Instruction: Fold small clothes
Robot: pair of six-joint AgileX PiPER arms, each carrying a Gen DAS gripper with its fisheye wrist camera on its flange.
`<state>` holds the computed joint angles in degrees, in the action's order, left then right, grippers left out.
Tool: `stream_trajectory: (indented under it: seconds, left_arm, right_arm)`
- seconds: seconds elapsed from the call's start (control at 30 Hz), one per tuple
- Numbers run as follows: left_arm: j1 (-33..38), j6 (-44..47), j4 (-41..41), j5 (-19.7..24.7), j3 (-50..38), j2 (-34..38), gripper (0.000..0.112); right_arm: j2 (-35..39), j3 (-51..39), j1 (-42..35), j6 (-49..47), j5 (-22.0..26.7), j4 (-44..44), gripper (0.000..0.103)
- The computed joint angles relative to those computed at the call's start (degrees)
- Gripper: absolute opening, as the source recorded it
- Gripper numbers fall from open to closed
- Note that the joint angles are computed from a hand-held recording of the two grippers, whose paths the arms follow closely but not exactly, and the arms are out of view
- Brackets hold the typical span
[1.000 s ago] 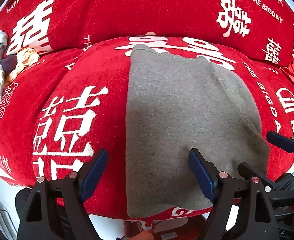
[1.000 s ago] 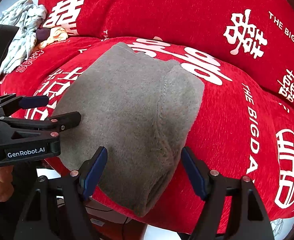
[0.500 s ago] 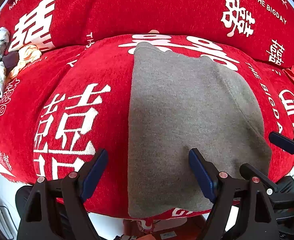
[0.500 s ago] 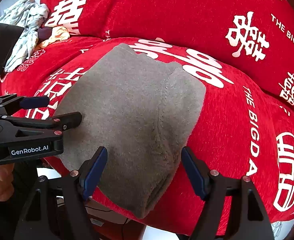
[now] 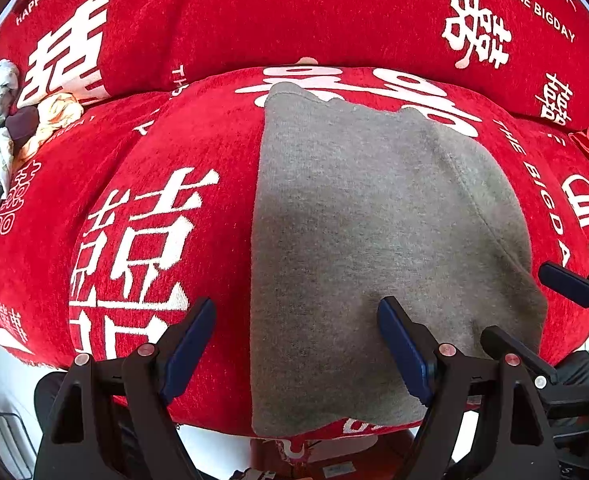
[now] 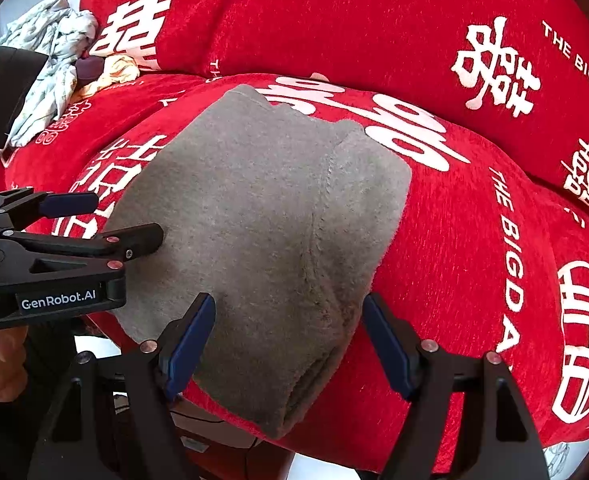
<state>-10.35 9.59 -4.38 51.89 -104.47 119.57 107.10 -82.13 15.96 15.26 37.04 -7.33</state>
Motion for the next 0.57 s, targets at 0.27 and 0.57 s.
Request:
stream_trajectory:
  seconds: [0.27, 0.57]
  left_arm:
    - [-0.8, -1.2, 1.4, 0.4, -0.5, 0.2, 0.084]
    - [-2.0, -3.9, 4.4, 0.5, -0.5, 0.1, 0.084]
  right_arm:
    - [-0.3, 1.1, -1.3, -1.9, -1.1, 1.8, 0.079]
    - [-1.1, 2.8, -3.0, -4.9, -3.1, 4.7, 0.079]
